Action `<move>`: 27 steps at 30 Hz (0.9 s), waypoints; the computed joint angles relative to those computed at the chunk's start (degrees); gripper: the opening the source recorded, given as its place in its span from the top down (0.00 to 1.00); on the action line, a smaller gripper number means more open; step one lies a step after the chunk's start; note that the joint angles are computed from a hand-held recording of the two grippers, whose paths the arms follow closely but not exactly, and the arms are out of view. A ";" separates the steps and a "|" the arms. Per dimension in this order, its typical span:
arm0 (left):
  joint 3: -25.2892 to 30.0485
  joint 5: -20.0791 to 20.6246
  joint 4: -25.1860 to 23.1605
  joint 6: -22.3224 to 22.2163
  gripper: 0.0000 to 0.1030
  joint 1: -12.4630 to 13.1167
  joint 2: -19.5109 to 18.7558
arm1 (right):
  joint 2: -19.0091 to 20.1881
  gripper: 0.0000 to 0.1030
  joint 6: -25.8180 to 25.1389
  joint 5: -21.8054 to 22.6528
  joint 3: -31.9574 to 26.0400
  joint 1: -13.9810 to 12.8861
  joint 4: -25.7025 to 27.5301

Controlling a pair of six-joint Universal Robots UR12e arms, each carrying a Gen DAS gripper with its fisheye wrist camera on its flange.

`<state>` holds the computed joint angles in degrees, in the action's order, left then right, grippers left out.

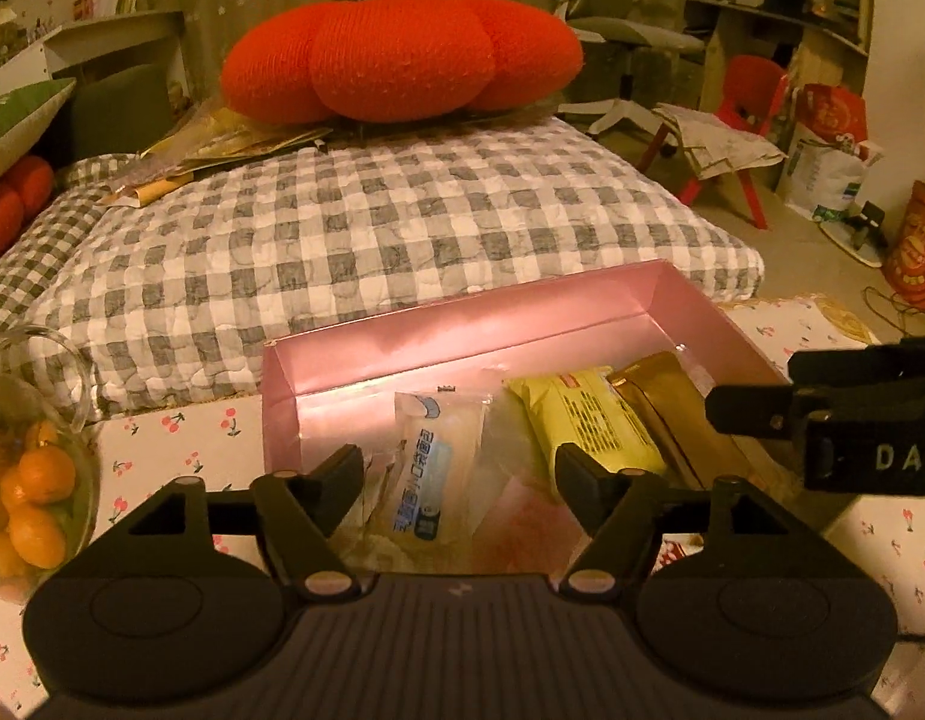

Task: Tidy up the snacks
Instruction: 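Lower and release bread packet with left tool while right tool releases gold bar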

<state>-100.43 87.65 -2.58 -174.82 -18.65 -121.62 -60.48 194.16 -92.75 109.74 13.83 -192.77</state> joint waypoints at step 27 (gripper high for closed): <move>-10.09 -2.38 4.02 -2.15 0.05 1.33 7.94 | -7.22 0.16 0.64 -0.66 7.96 2.16 -0.49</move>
<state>-110.52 85.26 1.45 -176.98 -17.31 -113.68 -67.70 194.80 -93.41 117.70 15.99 -193.26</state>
